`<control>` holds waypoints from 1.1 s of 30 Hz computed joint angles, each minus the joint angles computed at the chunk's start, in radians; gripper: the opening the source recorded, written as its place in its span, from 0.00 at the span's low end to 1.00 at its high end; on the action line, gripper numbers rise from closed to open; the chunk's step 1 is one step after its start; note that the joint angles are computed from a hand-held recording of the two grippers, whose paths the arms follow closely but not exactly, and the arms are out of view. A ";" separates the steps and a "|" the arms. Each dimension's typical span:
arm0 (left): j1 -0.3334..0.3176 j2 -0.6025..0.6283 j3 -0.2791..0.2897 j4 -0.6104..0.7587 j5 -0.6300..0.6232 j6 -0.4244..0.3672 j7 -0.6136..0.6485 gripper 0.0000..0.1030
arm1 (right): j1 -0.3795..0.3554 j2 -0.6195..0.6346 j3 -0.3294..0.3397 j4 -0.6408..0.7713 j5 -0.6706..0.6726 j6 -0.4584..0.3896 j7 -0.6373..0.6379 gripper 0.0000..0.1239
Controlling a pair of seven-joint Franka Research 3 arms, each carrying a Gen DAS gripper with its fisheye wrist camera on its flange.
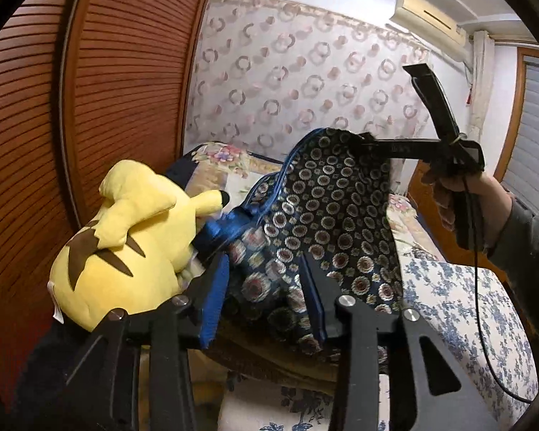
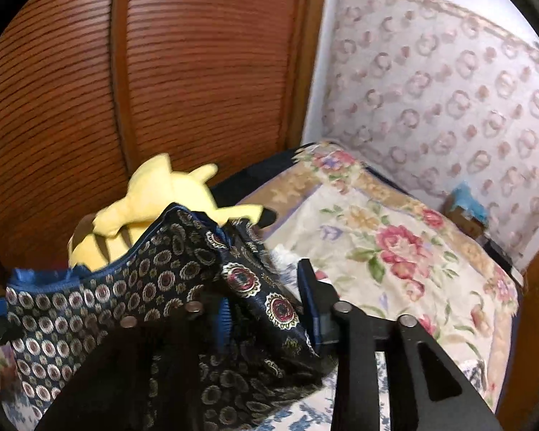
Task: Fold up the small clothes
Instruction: 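Lower the robe bundle beside the yellow plush toy and open both grippers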
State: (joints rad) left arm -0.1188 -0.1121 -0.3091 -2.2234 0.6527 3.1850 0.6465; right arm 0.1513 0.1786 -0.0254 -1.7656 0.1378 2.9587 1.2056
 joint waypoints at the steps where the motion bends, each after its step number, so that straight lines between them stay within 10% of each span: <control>1: -0.035 0.003 0.027 0.002 -0.047 -0.009 0.047 0.40 | 0.017 -0.011 -0.018 -0.025 -0.030 0.038 0.038 0.33; 5: -0.089 0.005 0.063 0.001 -0.154 -0.023 0.157 0.42 | 0.017 -0.052 0.008 -0.114 -0.022 0.144 0.036 0.37; 12: -0.066 -0.002 0.032 -0.004 -0.160 -0.009 0.162 0.72 | -0.005 -0.092 0.065 -0.155 0.132 0.038 -0.129 0.37; 20: -0.015 -0.001 -0.021 0.022 -0.024 -0.051 0.060 0.74 | 0.002 -0.114 0.058 -0.245 0.247 -0.017 -0.202 0.37; 33: -0.082 -0.034 -0.052 0.053 0.169 -0.135 -0.068 0.74 | 0.077 -0.434 0.021 -0.636 0.446 0.210 -0.223 0.37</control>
State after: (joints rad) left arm -0.2010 -0.1457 -0.3610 -2.1706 0.8215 3.0503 0.5785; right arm 0.2281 -0.2557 -0.0043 -2.4021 0.5841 3.1684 0.9825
